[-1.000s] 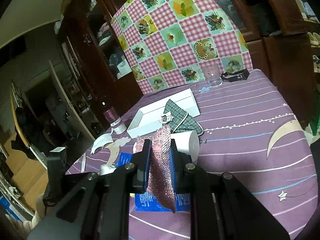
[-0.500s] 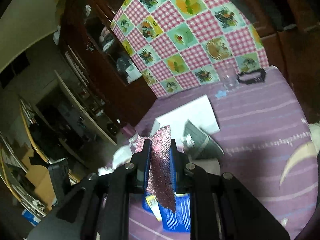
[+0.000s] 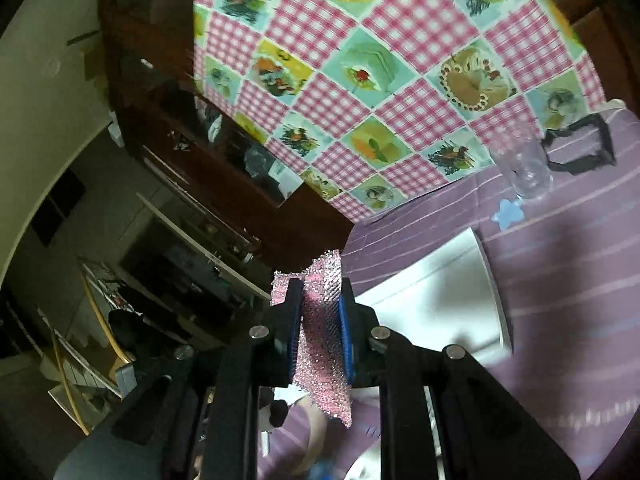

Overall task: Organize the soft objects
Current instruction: 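Carry the plush toy and pink pad over the white box with both grippers, then lower the plush toy and pink pad into the white box and open both grippers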

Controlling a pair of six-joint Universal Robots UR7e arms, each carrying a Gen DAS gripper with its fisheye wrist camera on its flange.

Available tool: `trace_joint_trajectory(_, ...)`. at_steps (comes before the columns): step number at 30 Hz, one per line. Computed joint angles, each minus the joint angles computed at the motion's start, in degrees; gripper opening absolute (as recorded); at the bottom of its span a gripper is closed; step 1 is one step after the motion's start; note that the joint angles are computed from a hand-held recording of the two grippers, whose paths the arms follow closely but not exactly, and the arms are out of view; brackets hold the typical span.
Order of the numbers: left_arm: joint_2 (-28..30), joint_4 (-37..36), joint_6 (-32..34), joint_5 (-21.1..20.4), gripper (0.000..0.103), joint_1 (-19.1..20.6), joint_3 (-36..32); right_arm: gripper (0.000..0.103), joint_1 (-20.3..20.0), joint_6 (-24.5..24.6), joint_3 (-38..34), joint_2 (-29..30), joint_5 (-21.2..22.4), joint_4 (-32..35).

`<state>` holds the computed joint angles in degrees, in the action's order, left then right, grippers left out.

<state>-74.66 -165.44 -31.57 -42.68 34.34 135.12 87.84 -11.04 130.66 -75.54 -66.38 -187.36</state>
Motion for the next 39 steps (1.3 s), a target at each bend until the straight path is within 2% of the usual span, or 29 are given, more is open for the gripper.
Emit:
trace_joint_trajectory(3, 4.0, -3.0, -0.3, -0.5, 0.037, 4.6, -3.6, 0.018, -1.3, -1.8, -4.7, 4.7, -0.4, 1.1)
trace_joint_trajectory(5, 6.8, -4.8, -1.7, -1.2, 0.037, 8.4, -5.7, 0.018, -2.8, -4.6, -7.9, 7.0, 0.9, 4.6)
trace_joint_trajectory(7, 8.4, -6.0, -1.8, -0.9, 0.037, 10.4, -6.5, 0.018, -3.9, -7.2, -10.6, 8.4, 1.1, 9.4)
trace_joint_trajectory(8, 10.0, -8.9, -0.5, 0.3, 0.037, 11.2, -6.3, 0.018, -4.3, -8.7, -12.1, 9.3, 0.1, 11.8)
trace_joint_trajectory(10, 12.5, -9.5, 1.2, 2.7, 0.037, 12.4, -7.2, 0.018, -5.0, -9.7, -12.7, 10.7, -1.1, 11.8)
trace_joint_trajectory(11, 12.8, -8.1, 1.0, 2.2, 0.037, 13.3, -7.8, 0.018, -5.6, -10.9, -13.3, 11.8, -1.0, 12.2)
trace_joint_trajectory(14, 13.4, -5.0, -0.7, -3.1, 0.037, 16.7, -9.5, 0.018, -4.1, -9.8, -14.5, 14.1, -7.9, 10.8)
trace_joint_trajectory(16, 13.8, 0.0, -2.8, -2.0, 0.037, 17.0, -10.5, 0.018, -1.8, -13.5, -14.3, 15.7, -13.2, 8.6)
trace_joint_trajectory(20, 14.2, 8.6, -6.2, 0.5, 0.037, 16.7, -11.9, 0.019, 3.5, -21.7, -15.0, 19.1, -29.1, 5.8)
trace_joint_trajectory(23, 14.3, 14.1, -8.7, 1.8, 0.034, 16.6, -13.1, 0.017, 4.0, -25.4, -14.9, 20.4, -36.9, 4.8)
trace_joint_trajectory(26, 14.2, 14.6, -8.2, 1.5, 0.034, 16.8, -13.2, 0.018, 3.3, -25.7, -14.1, 18.4, -36.5, 8.3)
trace_joint_trajectory(30, 15.2, 15.4, -8.1, 4.2, 0.034, 16.5, -13.5, 0.017, 6.1, -30.9, -12.5, 18.1, -44.0, 8.6)
trace_joint_trajectory(32, 15.5, 13.9, -7.5, 4.6, 0.034, 16.5, -13.3, 0.017, 6.5, -32.0, -11.8, 17.1, -45.3, 10.4)
trace_joint_trajectory(35, 15.5, 11.5, -6.6, 4.7, 0.033, 16.9, -12.9, 0.018, 6.1, -32.5, -11.0, 15.3, -44.4, 12.2)
trace_joint_trajectory(39, 16.3, 8.5, -5.2, 5.5, 0.034, 16.8, -12.5, 0.018, 5.4, -31.0, -10.5, 14.2, -42.1, 9.9)
